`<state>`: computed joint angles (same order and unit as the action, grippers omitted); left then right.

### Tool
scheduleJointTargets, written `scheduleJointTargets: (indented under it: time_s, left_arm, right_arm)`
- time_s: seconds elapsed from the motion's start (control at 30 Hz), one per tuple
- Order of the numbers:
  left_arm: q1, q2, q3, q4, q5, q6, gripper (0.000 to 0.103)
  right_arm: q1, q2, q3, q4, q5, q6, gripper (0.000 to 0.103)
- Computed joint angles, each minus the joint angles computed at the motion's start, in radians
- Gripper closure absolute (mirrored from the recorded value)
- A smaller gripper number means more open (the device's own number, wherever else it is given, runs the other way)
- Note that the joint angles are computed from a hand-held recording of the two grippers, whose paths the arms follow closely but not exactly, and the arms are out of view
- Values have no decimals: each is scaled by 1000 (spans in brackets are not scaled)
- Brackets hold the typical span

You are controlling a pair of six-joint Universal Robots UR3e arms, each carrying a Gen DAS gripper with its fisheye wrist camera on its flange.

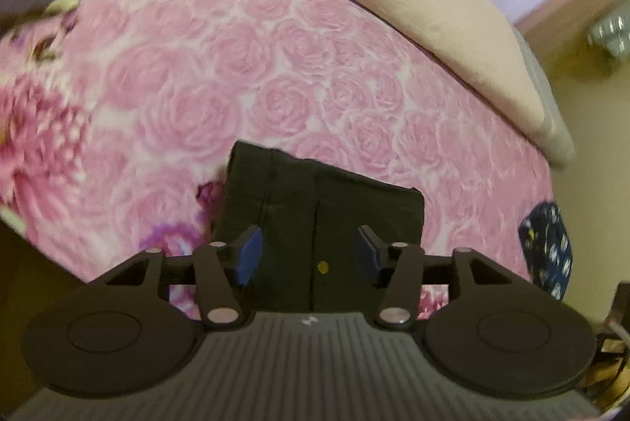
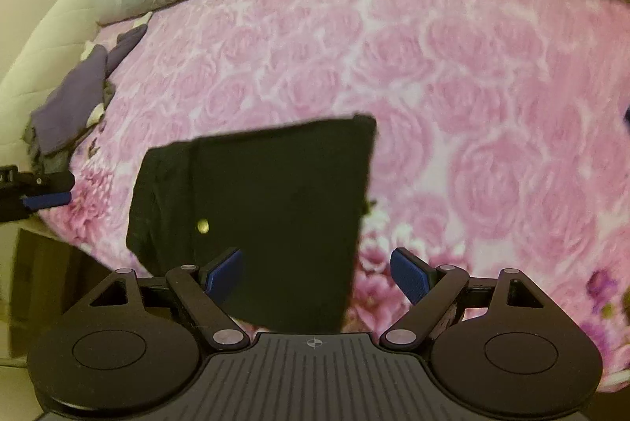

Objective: Fold clothes
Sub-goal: 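Grasp the folded trousers with both tools at their waistband edge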

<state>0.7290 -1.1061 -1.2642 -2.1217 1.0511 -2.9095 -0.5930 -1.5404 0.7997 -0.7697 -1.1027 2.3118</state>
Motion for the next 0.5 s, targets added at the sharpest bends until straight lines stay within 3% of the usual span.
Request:
scheduleJointTargets:
  time_s: [0.13,0.3,0.5]
  left_arm:
    - [143,113,-203,5,-15,93,46]
    - [255,156,-477,112,-75,197,43]
    - [293,46,-644,180,-189,322,42]
  right_arm:
    - [-53,39,92,29,17,-8,18]
    - [-11,17,320,-184,52,100,18]
    - [31,-2,540,-447,96,281,18]
